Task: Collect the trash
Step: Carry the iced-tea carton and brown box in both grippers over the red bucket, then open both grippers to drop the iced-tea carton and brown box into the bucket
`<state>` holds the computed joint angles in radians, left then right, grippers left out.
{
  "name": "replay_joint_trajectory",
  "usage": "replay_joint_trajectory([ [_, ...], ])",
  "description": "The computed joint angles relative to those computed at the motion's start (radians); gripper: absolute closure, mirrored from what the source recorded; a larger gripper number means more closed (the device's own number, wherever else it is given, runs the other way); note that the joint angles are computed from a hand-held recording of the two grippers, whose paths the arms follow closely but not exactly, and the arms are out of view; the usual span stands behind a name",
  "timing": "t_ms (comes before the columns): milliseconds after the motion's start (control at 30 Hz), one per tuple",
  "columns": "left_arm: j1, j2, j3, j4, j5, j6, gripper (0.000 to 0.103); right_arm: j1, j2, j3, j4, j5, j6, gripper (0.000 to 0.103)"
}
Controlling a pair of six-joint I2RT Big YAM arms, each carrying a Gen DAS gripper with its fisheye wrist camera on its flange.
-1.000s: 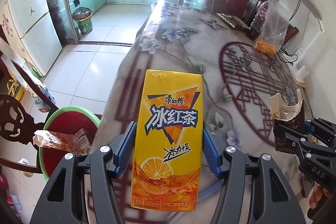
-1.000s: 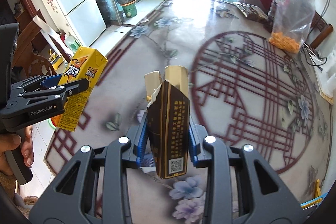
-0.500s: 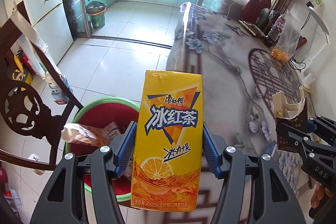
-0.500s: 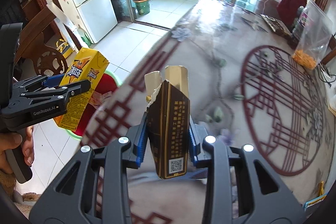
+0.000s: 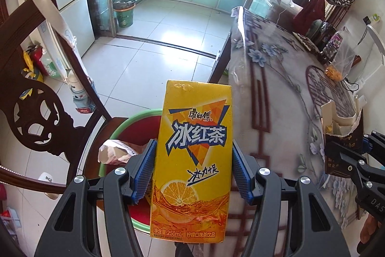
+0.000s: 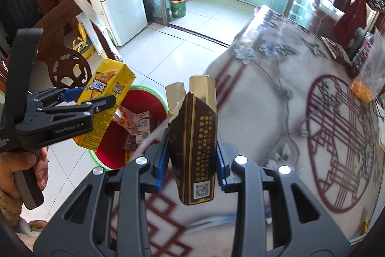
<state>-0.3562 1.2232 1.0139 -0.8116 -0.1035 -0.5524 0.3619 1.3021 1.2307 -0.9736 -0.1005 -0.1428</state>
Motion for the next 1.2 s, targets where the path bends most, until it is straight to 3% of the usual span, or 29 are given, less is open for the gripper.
replay_joint_trajectory([
  [500, 0.091, 0.017, -0.08, -0.012, 0.027, 0.008, 0.046, 0.089, 0.144, 0.098, -0.031, -0.045, 0.02, 0.071],
  [1200, 0.135, 0.09, -0.102, -0.023, 0.083, 0.015, 0.046, 0.14, 0.221, 0.133, -0.059, -0.037, 0.022, 0.071],
])
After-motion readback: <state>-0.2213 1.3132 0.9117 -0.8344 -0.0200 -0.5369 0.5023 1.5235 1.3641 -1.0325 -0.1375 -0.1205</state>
